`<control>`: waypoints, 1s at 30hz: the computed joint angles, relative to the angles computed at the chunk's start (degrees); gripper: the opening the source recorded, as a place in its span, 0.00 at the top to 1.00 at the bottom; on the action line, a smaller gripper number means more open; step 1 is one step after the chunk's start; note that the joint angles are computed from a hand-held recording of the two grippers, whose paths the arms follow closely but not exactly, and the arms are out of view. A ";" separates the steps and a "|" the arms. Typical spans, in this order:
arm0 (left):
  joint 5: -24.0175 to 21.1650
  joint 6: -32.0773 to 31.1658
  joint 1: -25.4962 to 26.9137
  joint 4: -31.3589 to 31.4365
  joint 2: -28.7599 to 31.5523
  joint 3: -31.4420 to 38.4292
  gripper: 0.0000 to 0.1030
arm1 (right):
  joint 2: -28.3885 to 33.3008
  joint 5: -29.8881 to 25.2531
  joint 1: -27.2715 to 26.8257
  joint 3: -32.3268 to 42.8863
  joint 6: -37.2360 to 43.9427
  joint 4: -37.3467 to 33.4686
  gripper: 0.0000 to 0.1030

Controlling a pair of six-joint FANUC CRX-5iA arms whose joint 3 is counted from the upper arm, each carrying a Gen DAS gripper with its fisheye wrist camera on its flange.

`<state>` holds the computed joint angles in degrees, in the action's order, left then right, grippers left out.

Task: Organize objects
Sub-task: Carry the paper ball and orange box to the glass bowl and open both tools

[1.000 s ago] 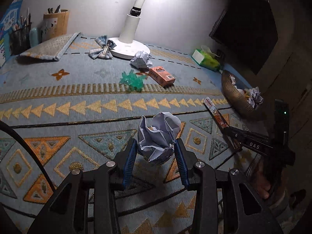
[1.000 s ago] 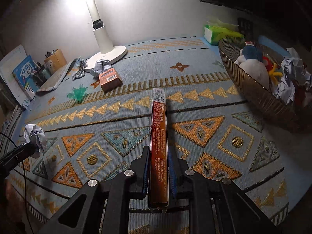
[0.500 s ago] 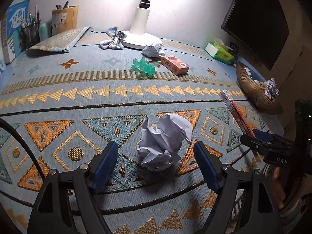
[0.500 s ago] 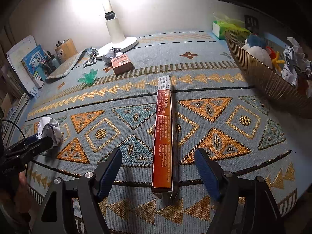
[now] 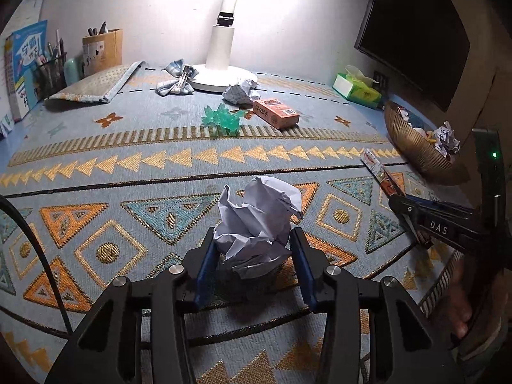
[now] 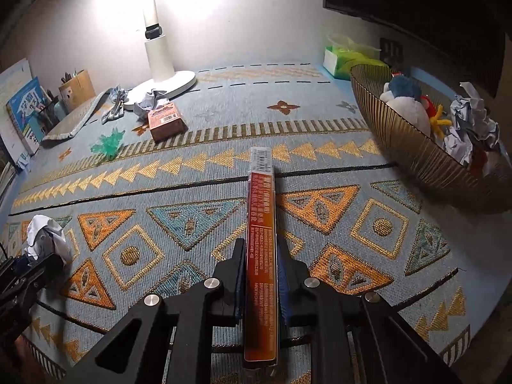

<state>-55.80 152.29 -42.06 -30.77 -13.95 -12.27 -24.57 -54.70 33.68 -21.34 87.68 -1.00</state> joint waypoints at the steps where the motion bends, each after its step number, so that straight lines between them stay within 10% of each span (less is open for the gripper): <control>1: 0.09 0.18 -0.37 -0.37 -0.01 0.36 0.60 | 0.06 -1.14 -2.03 1.26 3.42 -4.09 0.84; 8: 1.21 -5.07 -1.53 0.65 2.35 5.73 0.60 | -0.46 -6.51 -11.33 7.75 14.52 -17.47 0.84; 15: 20.01 -30.24 8.79 27.32 6.09 5.70 0.60 | 3.58 -8.62 -28.05 19.70 23.33 -28.55 0.84; 30: 18.45 -49.25 8.42 40.58 38.03 41.06 0.60 | 26.80 -10.15 -40.64 41.16 7.02 -23.42 0.84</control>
